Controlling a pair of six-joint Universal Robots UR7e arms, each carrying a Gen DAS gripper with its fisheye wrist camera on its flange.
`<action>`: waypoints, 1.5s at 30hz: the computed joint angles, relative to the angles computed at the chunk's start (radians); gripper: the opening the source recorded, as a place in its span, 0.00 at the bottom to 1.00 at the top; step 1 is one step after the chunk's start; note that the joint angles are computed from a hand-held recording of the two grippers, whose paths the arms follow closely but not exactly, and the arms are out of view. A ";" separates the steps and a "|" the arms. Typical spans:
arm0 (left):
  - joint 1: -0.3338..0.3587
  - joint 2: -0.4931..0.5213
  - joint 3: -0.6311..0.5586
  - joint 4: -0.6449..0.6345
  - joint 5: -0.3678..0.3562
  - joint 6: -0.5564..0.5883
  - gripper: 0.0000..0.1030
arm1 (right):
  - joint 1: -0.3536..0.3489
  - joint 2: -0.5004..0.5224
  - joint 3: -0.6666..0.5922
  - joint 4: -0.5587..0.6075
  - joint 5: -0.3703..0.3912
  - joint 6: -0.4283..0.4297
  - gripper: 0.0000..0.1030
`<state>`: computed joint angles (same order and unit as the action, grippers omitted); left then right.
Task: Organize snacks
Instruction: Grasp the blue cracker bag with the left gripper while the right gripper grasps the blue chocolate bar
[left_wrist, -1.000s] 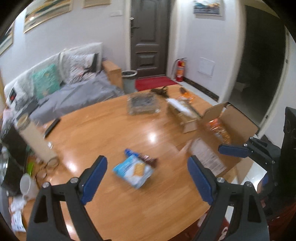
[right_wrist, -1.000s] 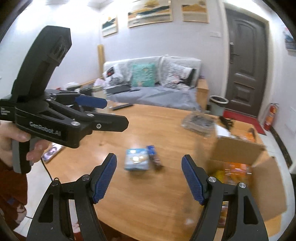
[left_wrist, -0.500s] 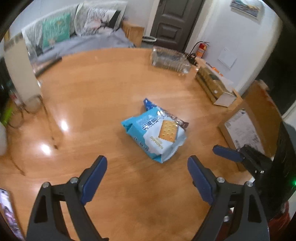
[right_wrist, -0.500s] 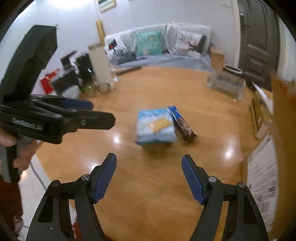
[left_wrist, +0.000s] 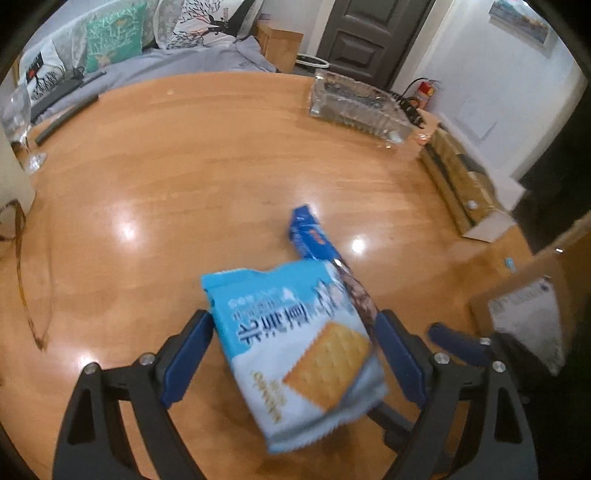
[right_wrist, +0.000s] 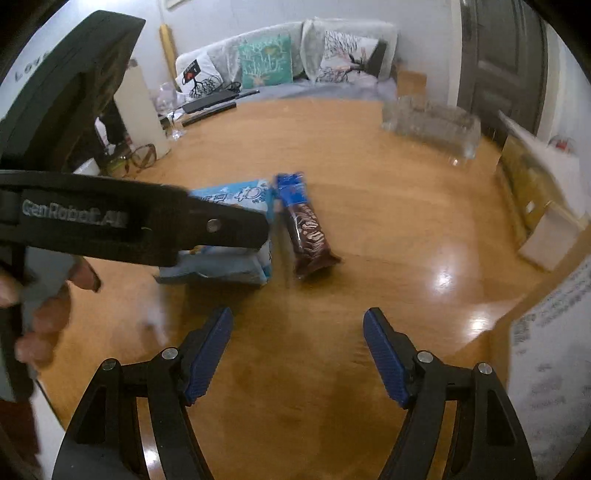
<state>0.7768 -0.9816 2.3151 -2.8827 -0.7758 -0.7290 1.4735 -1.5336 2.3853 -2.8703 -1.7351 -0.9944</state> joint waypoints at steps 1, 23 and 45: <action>0.004 0.011 -0.009 0.004 0.008 0.003 0.85 | 0.006 0.006 0.004 -0.030 -0.005 -0.012 0.69; 0.005 -0.154 0.170 -0.102 0.052 0.152 0.63 | 0.136 0.212 -0.061 -0.197 -0.170 0.114 0.63; -0.249 -0.419 0.259 0.253 0.195 -0.124 0.63 | 0.218 -0.016 0.006 -0.077 -0.051 0.131 0.14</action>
